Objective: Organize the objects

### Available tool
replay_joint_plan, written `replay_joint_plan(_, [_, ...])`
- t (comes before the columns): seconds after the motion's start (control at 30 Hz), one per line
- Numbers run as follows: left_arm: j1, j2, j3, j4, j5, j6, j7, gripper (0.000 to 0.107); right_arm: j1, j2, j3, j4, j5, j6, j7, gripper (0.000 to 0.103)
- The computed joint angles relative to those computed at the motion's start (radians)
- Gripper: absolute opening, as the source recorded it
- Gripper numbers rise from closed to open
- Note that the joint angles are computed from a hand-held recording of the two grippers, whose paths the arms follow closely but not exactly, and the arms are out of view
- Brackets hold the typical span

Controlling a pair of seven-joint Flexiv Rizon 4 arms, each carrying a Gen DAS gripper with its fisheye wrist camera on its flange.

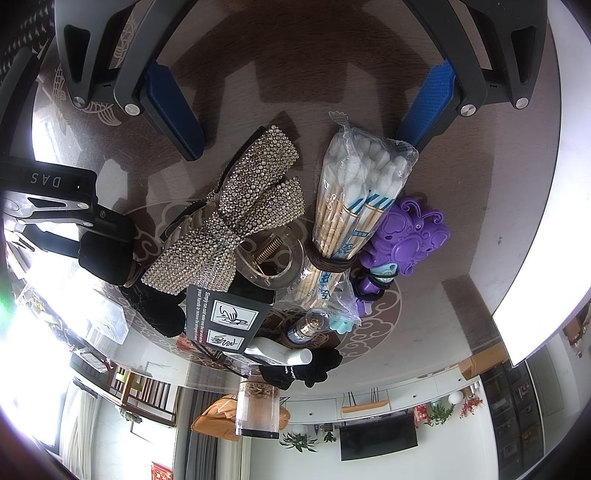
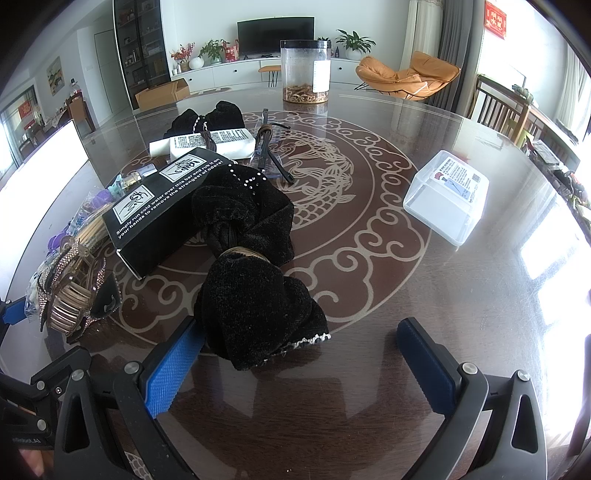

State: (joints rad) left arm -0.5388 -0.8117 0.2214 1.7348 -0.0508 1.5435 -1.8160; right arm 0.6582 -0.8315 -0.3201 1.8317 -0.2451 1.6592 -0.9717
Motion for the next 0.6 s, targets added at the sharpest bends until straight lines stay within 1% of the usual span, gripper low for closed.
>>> replay_joint_plan(0.2, [0.002,0.0,-0.003,-0.001,0.002,0.0,0.0,0.103,0.0,0.0,0.0,-0.001,0.001,0.0,-0.001,0.103])
replay_joint_plan(0.27, [0.02,0.008,-0.022,0.008,0.006,0.001,0.017,0.103,-0.001,-0.002,0.001,-0.002,0.001,-0.001,-0.001,0.103])
replay_joint_plan(0.3, [0.037,0.017,-0.043,0.017,0.011,-0.001,0.036,0.103,-0.001,-0.002,0.001,-0.002,0.001,-0.001,-0.001,0.103])
replay_joint_plan(0.37, [0.086,0.039,-0.099,0.059,0.021,0.031,0.078,0.103,-0.001,-0.001,0.001,-0.002,0.001,-0.001,-0.001,0.103])
replay_joint_plan(0.4, [0.124,0.052,-0.142,0.088,0.024,0.057,0.105,0.103,0.0,0.0,0.0,-0.001,0.001,0.0,-0.001,0.103])
replay_joint_plan(0.43, [0.191,0.073,-0.214,0.137,0.026,0.088,0.144,0.103,0.0,-0.001,0.0,-0.001,0.001,0.0,-0.001,0.103])
replay_joint_plan(0.53, [0.342,0.112,-0.37,0.228,0.008,0.141,0.216,0.103,0.0,-0.001,0.0,-0.001,0.002,0.0,-0.001,0.103])
replay_joint_plan(0.57, [0.368,0.125,-0.392,0.249,0.003,0.162,0.231,0.103,0.0,-0.001,0.0,-0.001,0.002,0.0,-0.001,0.103])
replay_joint_plan(0.6, [0.371,0.135,-0.389,0.255,-0.007,0.174,0.241,0.103,0.001,0.001,0.0,0.001,0.002,0.0,-0.002,0.103])
